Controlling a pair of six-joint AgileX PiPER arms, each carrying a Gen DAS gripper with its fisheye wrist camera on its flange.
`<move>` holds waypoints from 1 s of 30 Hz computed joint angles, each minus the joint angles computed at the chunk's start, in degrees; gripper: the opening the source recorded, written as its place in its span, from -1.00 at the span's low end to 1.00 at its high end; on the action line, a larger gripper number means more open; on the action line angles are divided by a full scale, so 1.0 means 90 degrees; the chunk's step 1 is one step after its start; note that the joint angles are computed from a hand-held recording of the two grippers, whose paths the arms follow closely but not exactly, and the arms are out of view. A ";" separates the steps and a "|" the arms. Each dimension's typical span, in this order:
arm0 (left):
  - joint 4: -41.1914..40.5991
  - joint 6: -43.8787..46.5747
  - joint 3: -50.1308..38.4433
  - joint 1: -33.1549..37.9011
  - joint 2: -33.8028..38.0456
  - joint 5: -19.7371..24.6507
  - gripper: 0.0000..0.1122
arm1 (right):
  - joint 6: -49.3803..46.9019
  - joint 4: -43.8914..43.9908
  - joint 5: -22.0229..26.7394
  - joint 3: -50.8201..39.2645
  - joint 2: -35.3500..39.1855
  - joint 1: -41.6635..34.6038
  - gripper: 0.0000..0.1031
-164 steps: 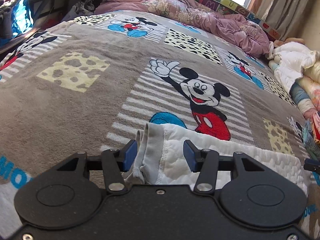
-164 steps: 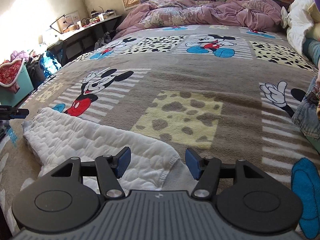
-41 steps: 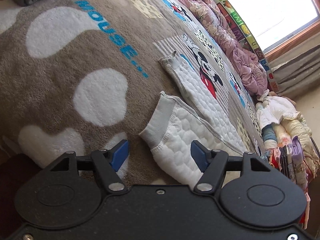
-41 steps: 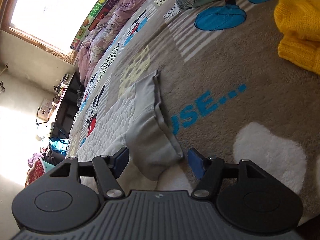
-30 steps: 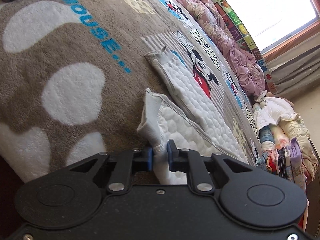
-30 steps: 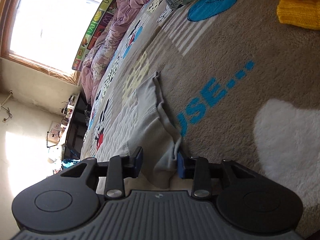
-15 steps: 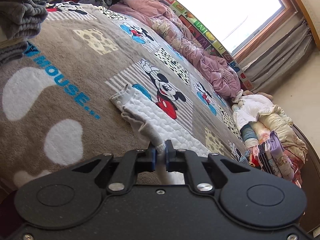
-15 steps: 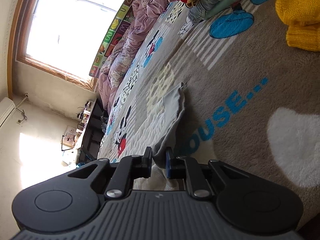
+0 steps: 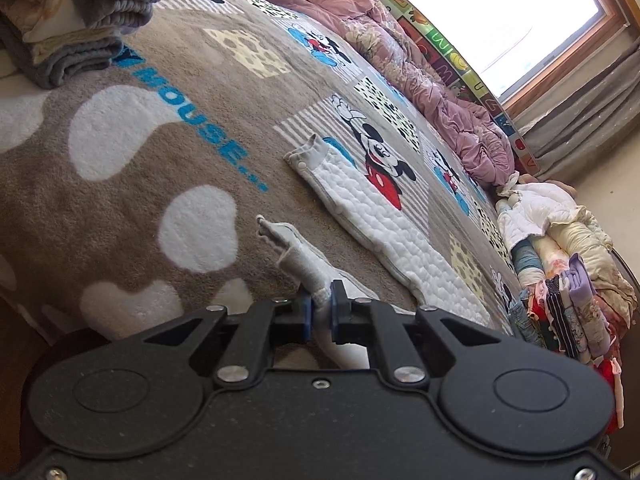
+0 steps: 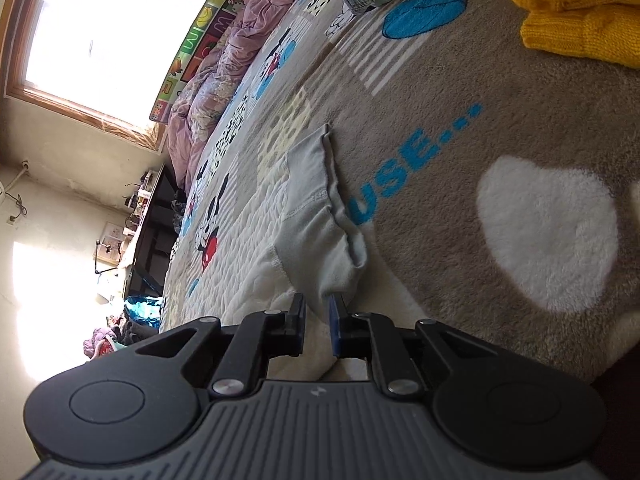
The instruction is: Fold clothes
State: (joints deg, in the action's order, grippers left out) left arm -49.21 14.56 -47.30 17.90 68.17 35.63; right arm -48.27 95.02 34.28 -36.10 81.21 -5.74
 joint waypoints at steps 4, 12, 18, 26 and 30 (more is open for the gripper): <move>0.0403 -0.0280 0.0137 -0.0142 0.0225 -0.0284 -0.89 | 0.0033 -0.0099 -0.0101 0.0088 -0.0069 -0.0048 -0.71; 0.0979 -0.0779 0.0089 -0.0203 0.0472 -0.0284 -0.74 | 0.0262 -0.0688 -0.0406 -0.0198 0.0000 -0.0111 -0.67; 0.1115 -0.0703 -0.0098 -0.0046 0.0446 -0.0156 -0.44 | 0.0374 -0.1011 -0.0495 -0.0667 0.0439 -0.0123 -0.63; 0.1214 -0.0379 -0.1083 -0.0076 0.1226 0.0041 -0.26 | 0.0751 -0.1522 -0.0641 -0.1794 0.1306 0.0047 -0.15; 0.1432 -0.0395 -0.2012 -0.0242 0.1982 0.0129 -0.16 | 0.1186 -0.2158 -0.0588 -0.2676 0.1903 0.0078 -0.12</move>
State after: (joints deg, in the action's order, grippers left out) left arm -36.32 11.00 -65.40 15.72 86.01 36.80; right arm -37.59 75.60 28.99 -60.19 98.34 -5.04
